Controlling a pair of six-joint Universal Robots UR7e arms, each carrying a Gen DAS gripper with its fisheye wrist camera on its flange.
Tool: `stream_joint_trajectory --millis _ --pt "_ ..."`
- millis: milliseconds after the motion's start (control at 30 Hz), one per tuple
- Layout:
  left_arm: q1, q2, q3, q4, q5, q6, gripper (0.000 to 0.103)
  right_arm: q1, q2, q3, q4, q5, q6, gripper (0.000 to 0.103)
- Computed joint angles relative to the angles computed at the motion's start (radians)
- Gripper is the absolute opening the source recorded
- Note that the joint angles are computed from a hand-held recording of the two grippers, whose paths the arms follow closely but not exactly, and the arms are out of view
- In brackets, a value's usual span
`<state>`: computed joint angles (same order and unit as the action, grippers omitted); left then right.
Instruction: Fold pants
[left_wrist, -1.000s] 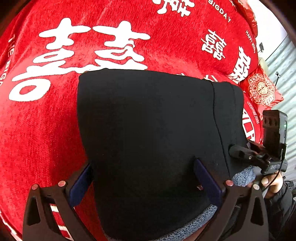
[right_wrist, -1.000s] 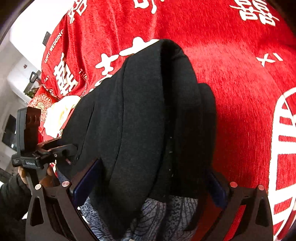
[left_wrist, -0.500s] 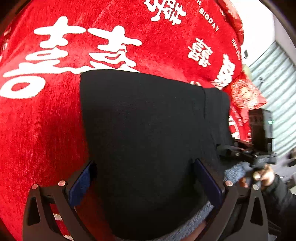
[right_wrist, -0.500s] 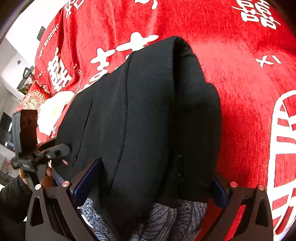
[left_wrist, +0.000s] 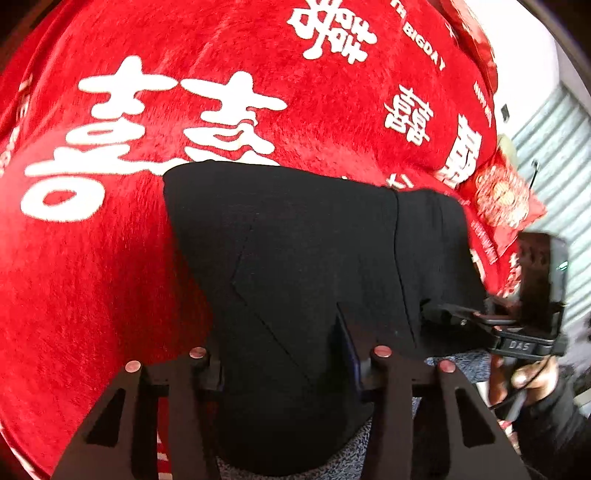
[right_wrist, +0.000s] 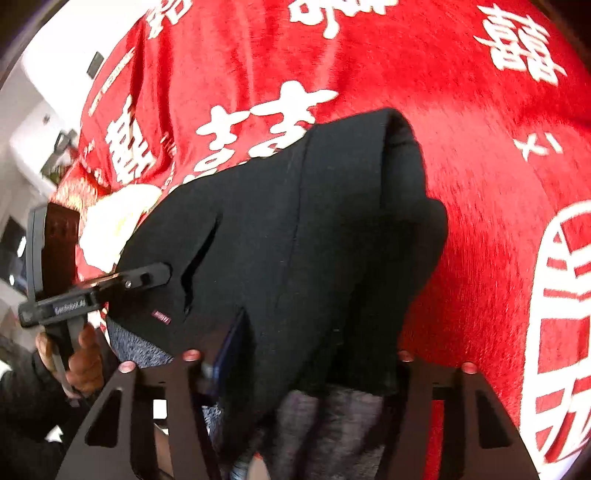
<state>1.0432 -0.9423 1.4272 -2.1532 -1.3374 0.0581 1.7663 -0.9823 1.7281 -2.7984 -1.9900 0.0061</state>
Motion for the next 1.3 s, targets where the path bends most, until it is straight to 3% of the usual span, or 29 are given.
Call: stream_joint_trajectory --millis 67,233,433,867,1300 --pt "-0.002 0.003 -0.009 0.014 0.001 -0.014 0.047 0.016 0.011 -0.015 0.020 -0.039 -0.010 0.053" --pt "-0.013 -0.011 -0.020 0.016 -0.018 -0.024 0.043 0.043 0.013 -0.014 -0.023 -0.049 -0.008 0.046" --pt "-0.027 -0.002 -0.103 0.048 -0.019 -0.018 0.043 0.060 0.001 -0.040 -0.023 -0.023 0.005 0.046" --pt "-0.002 0.195 -0.507 0.233 0.058 0.000 0.044 0.068 0.154 -0.380 0.176 -0.001 -0.009 0.046" --pt "0.047 0.396 -0.857 0.436 0.054 -0.020 0.044 0.037 0.282 -0.638 0.400 -0.005 0.032 0.046"
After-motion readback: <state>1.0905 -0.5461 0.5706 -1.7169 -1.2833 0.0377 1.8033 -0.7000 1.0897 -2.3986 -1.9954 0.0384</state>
